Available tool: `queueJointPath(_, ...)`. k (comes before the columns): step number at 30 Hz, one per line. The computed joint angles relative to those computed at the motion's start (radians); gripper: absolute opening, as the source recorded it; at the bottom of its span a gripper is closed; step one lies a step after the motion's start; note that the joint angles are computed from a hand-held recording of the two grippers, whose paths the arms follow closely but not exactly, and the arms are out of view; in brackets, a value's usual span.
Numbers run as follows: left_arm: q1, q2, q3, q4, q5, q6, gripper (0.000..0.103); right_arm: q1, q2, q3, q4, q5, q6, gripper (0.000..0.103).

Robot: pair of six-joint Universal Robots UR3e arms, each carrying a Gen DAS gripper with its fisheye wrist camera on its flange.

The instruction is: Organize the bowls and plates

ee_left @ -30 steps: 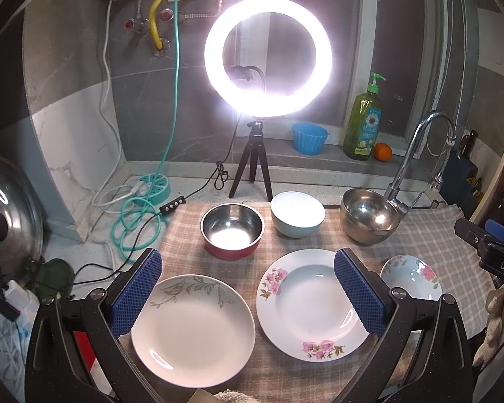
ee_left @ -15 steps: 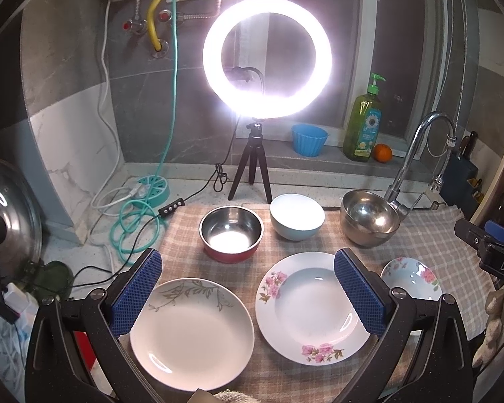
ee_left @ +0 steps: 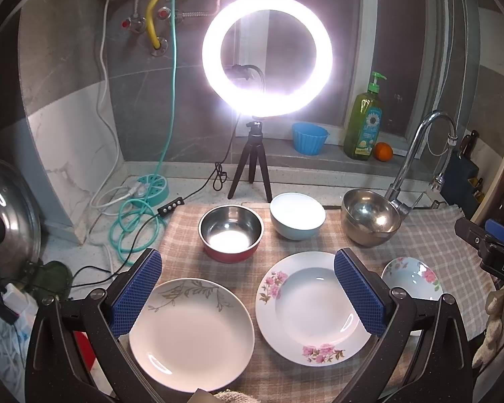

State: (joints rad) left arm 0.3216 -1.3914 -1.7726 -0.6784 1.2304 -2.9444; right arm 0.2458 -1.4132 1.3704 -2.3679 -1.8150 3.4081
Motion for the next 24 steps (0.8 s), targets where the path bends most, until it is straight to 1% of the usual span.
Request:
queueJointPath(18,-0.01,-0.023,0.021,0.002,0.007,-0.007,0.102,-0.001,0.0,0.004,-0.006,0.001,0.0,0.103)
queueJointPath(24,-0.021,-0.043,0.036,0.005,0.013,-0.011,0.102,-0.001,0.052,-0.06,0.015,0.006,-0.004,0.103)
